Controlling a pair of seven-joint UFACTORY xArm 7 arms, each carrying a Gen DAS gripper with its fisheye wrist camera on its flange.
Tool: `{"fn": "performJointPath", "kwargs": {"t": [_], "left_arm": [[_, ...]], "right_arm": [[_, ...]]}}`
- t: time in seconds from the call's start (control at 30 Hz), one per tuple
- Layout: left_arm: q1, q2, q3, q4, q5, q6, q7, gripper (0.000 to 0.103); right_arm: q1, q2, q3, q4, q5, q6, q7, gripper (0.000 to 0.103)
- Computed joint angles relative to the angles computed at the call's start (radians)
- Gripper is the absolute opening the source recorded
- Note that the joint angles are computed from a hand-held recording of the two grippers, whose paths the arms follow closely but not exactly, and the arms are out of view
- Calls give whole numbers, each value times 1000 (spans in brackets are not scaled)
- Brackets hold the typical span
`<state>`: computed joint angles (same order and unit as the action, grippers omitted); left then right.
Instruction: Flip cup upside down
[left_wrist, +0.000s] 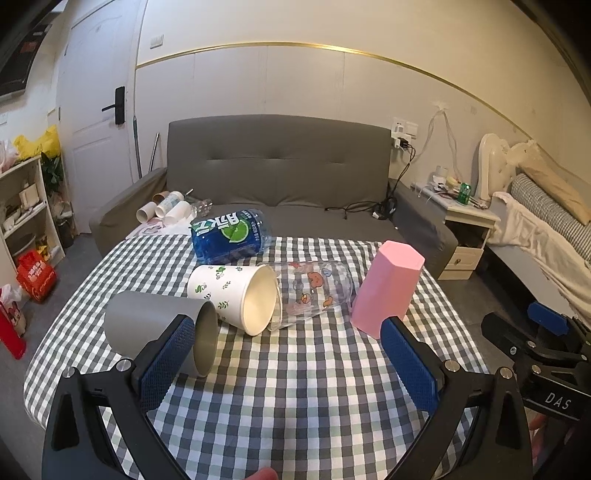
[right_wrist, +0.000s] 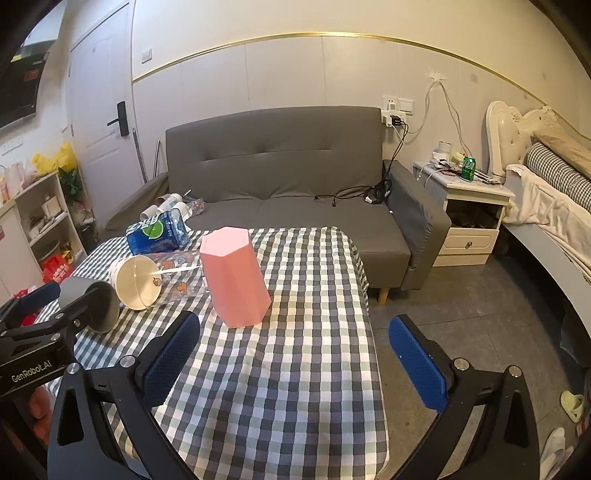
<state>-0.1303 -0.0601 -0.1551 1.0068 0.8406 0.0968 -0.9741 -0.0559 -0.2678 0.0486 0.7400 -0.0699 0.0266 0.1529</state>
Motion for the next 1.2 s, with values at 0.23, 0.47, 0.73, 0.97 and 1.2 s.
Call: {"fn": "performJointPath", "kwargs": {"t": [0.23, 0.47, 0.73, 0.97, 1.2], "left_arm": [[-10, 1, 4, -4, -47, -2, 57, 103], [-14, 0, 3, -11, -96, 4, 107, 103], [-18, 4, 5, -9, -108, 8, 119, 103], [-13, 3, 3, -8, -100, 7, 111, 103], [-13, 0, 3, -10, -112, 13, 120, 103]], "right_arm": [[11, -8, -9, 4, 11, 21, -3, 103], [-26, -6, 21, 7, -23, 19, 33, 103], [-26, -2, 22, 8, -42, 22, 50, 103], [-32, 1, 30, 6, -56, 21, 65, 103], [-28, 1, 27, 5, -60, 24, 69, 103]]}}
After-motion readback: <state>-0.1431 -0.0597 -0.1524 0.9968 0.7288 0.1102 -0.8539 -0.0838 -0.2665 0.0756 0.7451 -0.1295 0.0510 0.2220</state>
